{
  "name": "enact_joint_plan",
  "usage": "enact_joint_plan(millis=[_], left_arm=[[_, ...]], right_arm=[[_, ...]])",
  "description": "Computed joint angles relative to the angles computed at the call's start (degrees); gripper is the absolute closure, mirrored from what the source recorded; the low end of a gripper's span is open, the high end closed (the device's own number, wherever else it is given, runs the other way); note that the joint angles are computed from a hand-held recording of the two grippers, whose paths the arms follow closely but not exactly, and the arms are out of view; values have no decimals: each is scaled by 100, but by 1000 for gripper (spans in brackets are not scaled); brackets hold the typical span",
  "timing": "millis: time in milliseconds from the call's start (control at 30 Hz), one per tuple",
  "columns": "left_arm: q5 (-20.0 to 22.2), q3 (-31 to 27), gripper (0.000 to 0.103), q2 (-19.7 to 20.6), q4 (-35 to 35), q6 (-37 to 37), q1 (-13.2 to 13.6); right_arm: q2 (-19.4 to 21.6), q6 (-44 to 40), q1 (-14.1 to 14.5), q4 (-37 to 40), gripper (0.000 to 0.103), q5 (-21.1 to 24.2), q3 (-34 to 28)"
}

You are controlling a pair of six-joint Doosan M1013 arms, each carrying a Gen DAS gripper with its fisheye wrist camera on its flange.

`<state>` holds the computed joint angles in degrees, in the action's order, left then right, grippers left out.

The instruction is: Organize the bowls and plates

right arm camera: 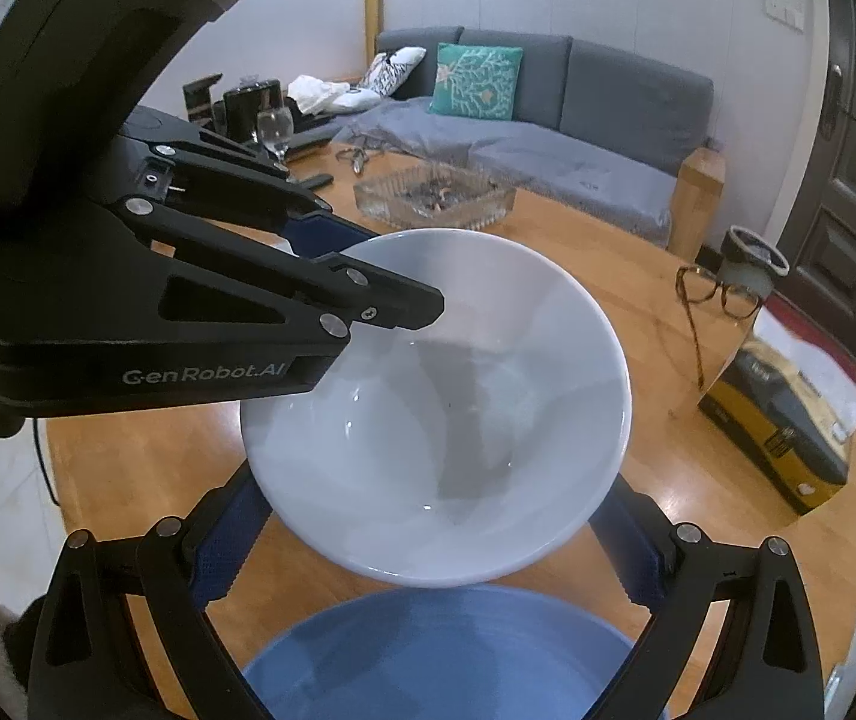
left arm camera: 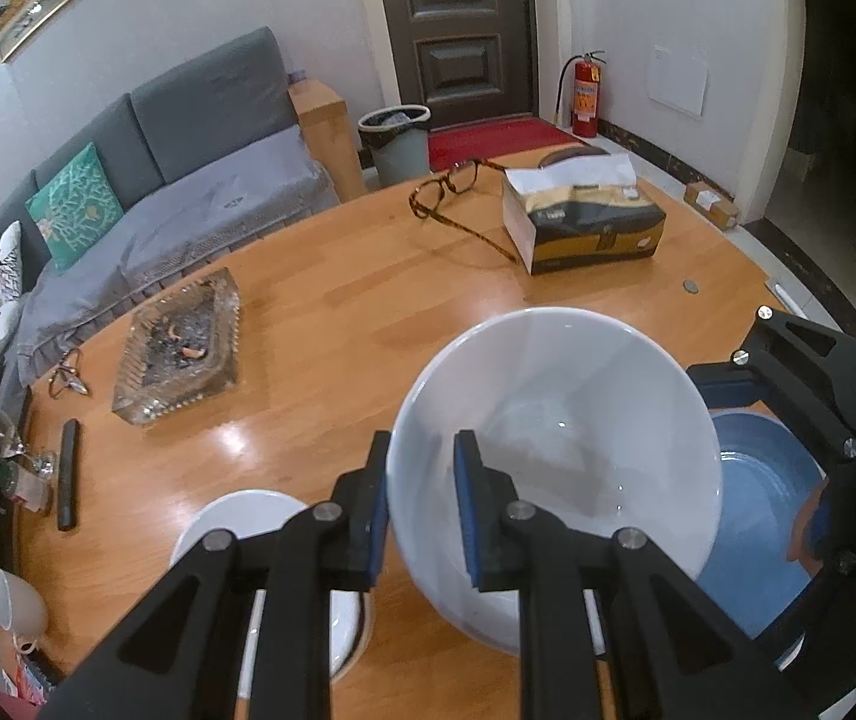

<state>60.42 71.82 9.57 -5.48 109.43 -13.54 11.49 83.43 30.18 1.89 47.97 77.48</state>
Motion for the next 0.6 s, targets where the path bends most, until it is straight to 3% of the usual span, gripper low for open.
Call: enact_joint_plan(millis=[600], left_arm=[[-166,152,88,-273,-305,56,547]], right_arm=[[216,54,425,-356,6,29,-504]])
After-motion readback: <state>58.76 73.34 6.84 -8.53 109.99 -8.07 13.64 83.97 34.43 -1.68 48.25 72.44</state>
